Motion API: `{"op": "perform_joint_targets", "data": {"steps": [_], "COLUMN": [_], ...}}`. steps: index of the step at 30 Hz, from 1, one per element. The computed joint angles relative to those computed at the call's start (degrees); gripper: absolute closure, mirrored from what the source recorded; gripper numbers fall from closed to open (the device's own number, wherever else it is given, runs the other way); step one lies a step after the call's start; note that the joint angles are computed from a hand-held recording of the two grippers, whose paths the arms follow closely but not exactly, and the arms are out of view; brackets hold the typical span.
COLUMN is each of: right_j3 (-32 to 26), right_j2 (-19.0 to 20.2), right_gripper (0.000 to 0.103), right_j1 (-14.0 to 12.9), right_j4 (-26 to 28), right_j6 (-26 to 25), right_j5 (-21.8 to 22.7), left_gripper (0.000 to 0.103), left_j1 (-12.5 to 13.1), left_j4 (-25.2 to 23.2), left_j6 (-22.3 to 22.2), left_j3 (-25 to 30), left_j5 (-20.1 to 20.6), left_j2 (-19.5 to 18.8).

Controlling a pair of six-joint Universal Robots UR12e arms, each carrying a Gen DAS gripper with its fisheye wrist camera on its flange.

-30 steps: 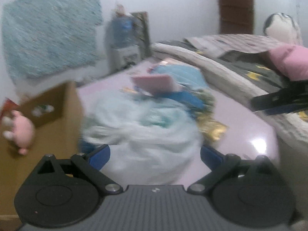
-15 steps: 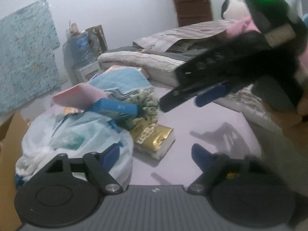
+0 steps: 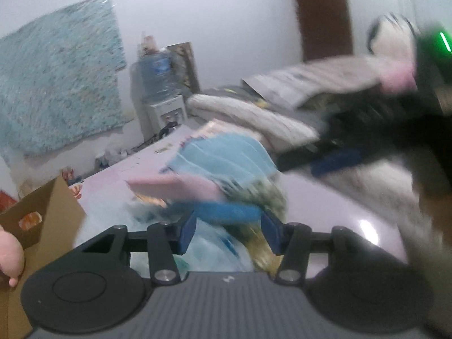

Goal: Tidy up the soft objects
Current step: 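Lower the right tool onto the pink sponge and close on it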

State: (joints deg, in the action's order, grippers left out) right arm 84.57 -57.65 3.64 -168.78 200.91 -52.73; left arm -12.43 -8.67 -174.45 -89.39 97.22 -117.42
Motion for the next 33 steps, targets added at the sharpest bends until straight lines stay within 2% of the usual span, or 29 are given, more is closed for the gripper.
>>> {"op": "perform_joint_targets", "data": {"steps": [5, 7, 9, 12, 14, 16, 20, 25, 28, 33], "right_j3": [-4.0, -6.0, -7.4, -9.5, -10.5, -11.3, -11.9, -11.2, -10.6, -9.6], "right_j2": [3.4, 5.3, 6.5, 7.8, 8.6, 9.3, 10.0, 9.9, 9.6, 8.5], "right_gripper": [0.027, 0.026, 0.025, 0.025, 0.025, 0.025, 0.024, 0.024, 0.024, 0.024], "right_j1": [-0.6, -0.9, -0.9, -0.4, -0.3, -0.2, -0.1, -0.1, -0.2, 0.0], "right_j4": [-2.6, -3.8, -4.1, -2.1, -1.8, -1.9, -1.5, -1.1, -1.4, -2.4], "right_j6": [9.7, 14.7, 17.7, 18.5, 19.4, 20.5, 20.7, 21.2, 21.2, 19.7], "right_j5": [4.2, 7.1, 8.4, 7.4, 7.2, 7.4, 6.9, 6.6, 6.9, 8.4], "left_gripper": [0.036, 0.033, 0.033, 0.035, 0.035, 0.041, 0.052, 0.061, 0.064, 0.065], "left_j1": [3.7, 4.9, 6.1, 7.3, 8.0, 8.2, 8.6, 8.3, 8.2, 8.6], "left_j4": [-9.5, -14.0, -19.1, -26.3, -28.9, -30.8, -31.1, -30.0, -27.5, -22.1], "left_j6": [-9.8, -12.3, -15.0, -18.7, -19.9, -22.1, -25.9, -25.9, -25.6, -25.8], "left_j3": [5.8, 8.4, 11.3, 15.7, 17.3, 18.5, 19.7, 19.6, 18.4, 14.1], "left_j5": [-4.9, -7.1, -9.9, -13.6, -15.5, -16.1, -16.6, -15.1, -14.9, -17.0], "left_j2": [-0.7, -1.6, -2.8, -5.0, -6.2, -7.0, -8.1, -7.8, -6.9, -3.6]}}
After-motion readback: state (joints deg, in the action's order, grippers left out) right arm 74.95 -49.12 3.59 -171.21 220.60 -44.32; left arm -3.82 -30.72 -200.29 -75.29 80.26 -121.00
